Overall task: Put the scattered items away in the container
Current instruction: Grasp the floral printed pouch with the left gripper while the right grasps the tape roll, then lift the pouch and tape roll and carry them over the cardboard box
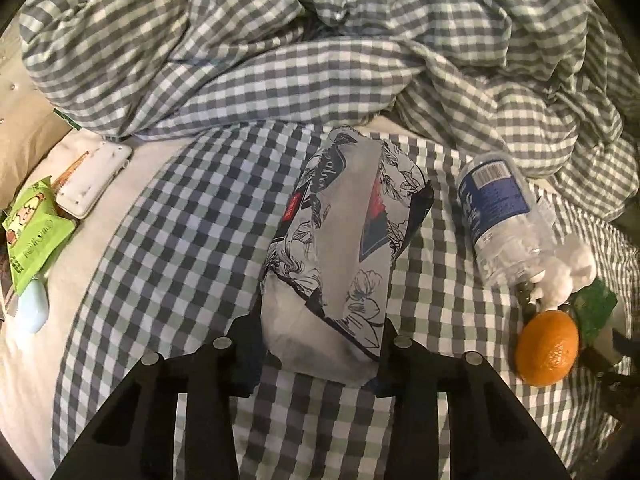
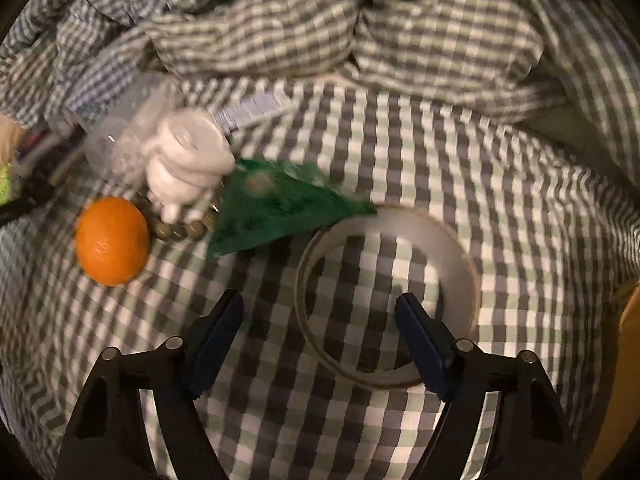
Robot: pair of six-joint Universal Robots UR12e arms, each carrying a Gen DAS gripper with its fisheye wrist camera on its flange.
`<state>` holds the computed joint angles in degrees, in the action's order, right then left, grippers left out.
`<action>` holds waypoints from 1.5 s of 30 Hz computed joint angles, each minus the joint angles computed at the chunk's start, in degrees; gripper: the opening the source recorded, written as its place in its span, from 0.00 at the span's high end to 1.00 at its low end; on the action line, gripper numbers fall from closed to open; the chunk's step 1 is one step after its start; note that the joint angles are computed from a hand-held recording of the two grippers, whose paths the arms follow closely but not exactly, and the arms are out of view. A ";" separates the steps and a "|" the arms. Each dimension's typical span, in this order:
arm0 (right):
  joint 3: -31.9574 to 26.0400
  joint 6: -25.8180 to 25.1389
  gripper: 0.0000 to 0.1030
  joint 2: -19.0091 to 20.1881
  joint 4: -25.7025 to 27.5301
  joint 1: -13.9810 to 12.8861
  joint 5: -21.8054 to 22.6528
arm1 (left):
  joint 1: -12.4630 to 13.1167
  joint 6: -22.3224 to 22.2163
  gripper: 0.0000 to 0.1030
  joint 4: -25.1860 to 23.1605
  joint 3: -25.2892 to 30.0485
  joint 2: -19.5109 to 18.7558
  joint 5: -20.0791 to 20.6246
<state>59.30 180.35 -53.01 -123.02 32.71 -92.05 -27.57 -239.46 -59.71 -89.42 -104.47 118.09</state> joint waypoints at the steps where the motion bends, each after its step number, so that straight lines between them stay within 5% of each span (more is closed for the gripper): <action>1: 0.21 -0.10 0.24 -0.05 -0.42 0.06 -0.24 | -0.16 -0.08 0.63 0.03 0.13 0.05 0.19; 2: 0.24 -0.19 0.25 -0.09 -0.45 0.11 -0.42 | -0.36 -0.15 0.63 -0.01 0.34 0.11 0.47; 4: 0.27 -0.10 0.54 -0.25 -0.42 -0.03 0.41 | -0.59 -0.10 0.63 -0.09 0.64 0.40 1.02; 7: 0.24 0.08 0.81 -0.56 0.16 -0.41 2.14 | 0.21 1.20 0.63 0.97 0.90 0.56 1.15; 12: 2.05 0.95 0.93 -2.01 -1.61 -1.07 4.94 | -0.69 1.13 0.63 1.53 1.33 1.20 2.54; 24: 7.06 3.09 0.95 -6.95 -9.22 -1.64 10.03 | -3.59 1.42 0.63 1.36 4.45 2.10 7.40; 45: 17.76 4.29 0.95 -20.17 -25.81 -1.92 12.00 | -13.17 2.53 0.63 0.75 13.42 0.71 19.01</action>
